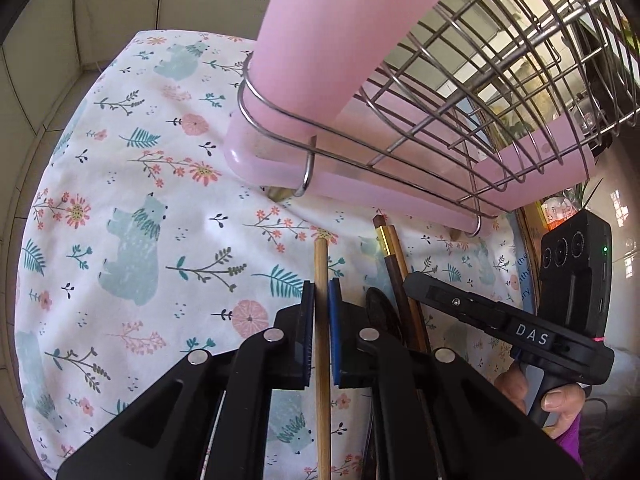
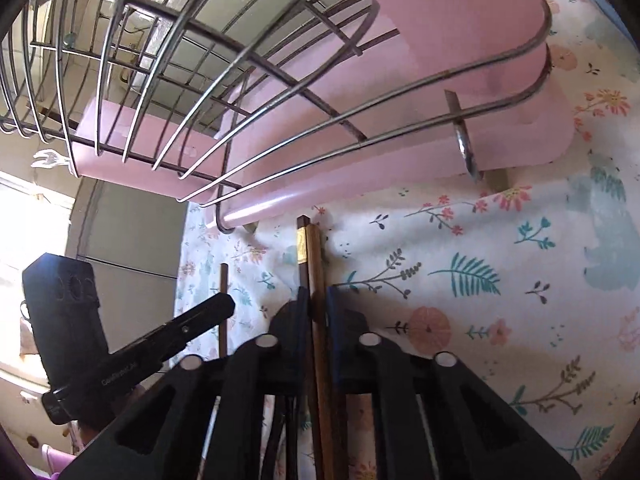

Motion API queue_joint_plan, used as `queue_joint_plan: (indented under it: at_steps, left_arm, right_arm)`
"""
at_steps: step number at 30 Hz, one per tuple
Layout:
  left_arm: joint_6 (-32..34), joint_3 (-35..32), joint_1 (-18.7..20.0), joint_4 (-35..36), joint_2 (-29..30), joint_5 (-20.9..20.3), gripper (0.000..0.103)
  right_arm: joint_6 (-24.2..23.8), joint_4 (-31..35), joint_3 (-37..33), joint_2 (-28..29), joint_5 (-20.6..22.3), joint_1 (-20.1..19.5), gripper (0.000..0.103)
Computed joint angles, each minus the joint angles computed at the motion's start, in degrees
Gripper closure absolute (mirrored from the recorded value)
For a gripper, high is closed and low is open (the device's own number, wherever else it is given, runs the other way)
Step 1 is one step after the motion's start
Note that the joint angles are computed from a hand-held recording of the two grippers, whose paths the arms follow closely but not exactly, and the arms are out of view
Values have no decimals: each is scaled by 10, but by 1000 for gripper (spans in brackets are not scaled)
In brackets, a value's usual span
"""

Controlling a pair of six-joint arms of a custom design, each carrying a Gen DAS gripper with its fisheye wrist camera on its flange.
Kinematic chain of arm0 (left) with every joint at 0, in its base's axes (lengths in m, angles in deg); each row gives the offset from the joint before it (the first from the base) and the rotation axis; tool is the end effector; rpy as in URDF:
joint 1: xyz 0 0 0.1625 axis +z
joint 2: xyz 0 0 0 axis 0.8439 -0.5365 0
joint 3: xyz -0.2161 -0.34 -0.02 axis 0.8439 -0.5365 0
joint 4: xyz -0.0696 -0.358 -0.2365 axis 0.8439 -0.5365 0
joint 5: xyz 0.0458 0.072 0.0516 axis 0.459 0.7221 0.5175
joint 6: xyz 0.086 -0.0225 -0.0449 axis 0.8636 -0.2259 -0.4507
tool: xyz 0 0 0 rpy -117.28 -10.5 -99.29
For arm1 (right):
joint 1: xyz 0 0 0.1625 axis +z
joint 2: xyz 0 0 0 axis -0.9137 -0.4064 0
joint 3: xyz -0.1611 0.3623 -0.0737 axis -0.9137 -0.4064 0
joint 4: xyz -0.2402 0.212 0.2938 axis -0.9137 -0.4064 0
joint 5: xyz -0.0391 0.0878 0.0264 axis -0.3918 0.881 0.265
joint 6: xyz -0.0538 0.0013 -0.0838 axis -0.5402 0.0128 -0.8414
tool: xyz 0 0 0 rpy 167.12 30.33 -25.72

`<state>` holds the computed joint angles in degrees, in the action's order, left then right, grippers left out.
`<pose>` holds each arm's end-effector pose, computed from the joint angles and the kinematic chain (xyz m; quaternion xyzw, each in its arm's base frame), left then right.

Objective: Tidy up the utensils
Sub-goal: 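Grasp a wooden chopstick with the left tool while the right tool grasps another chopstick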

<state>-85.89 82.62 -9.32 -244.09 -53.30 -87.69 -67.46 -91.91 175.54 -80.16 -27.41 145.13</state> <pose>-0.2196 -0.5301 0.0251 -0.0203 0.9554 -0.2200 0.1960 0.0351 -0.5400 0.1461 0.0567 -0.9929 0.1043 0.0098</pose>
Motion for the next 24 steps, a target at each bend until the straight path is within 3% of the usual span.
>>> queue_joint_plan:
  at_steps: [7,14,24]
  left_arm:
    - [-1,10,1,-3,-11,2,97]
    - [5,-4,-2,17,-2,17,97]
    - [-2,-34,6,81,14,23,97]
  right_arm:
    - [-9,-24,23,-38,-7,-10,96]
    - [-19,-68,45,-71,-88,-1,96]
    - [-32,-44,19,-36,-155,18,95]
